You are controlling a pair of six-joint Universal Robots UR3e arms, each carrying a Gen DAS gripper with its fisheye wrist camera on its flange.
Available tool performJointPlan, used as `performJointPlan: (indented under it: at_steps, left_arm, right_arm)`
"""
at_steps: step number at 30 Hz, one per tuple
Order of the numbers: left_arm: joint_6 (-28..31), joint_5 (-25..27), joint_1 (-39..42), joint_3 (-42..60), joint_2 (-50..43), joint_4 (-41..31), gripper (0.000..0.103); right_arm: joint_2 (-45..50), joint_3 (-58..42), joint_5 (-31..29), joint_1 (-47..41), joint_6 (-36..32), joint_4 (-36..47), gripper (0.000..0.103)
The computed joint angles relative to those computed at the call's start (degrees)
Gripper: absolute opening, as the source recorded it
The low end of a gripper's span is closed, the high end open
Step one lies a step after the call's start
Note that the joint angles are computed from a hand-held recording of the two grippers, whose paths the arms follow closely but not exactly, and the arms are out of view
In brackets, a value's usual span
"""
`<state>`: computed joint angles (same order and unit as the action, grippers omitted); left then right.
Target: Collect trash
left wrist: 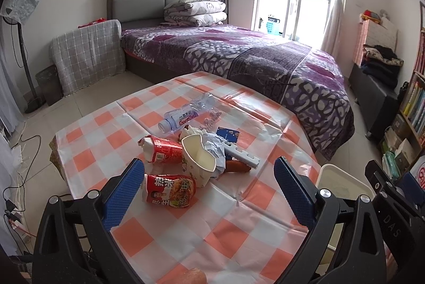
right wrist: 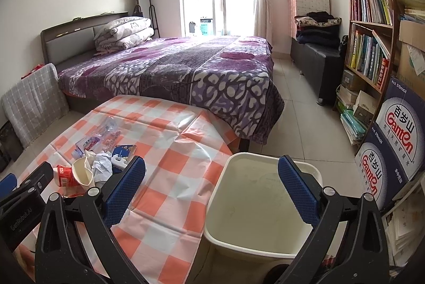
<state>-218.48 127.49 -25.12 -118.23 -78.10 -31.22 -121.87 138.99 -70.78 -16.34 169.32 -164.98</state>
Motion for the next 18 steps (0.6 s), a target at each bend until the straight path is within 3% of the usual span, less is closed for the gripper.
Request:
performJointPlan:
  at_steps: [18]
  left_arm:
    - [-0.2,0.2,-0.1,0.2,-0.2,-0.1,0.095]
  right_arm:
    - [-0.7,0.3,0.9,-0.9,0.0,0.9,0.096]
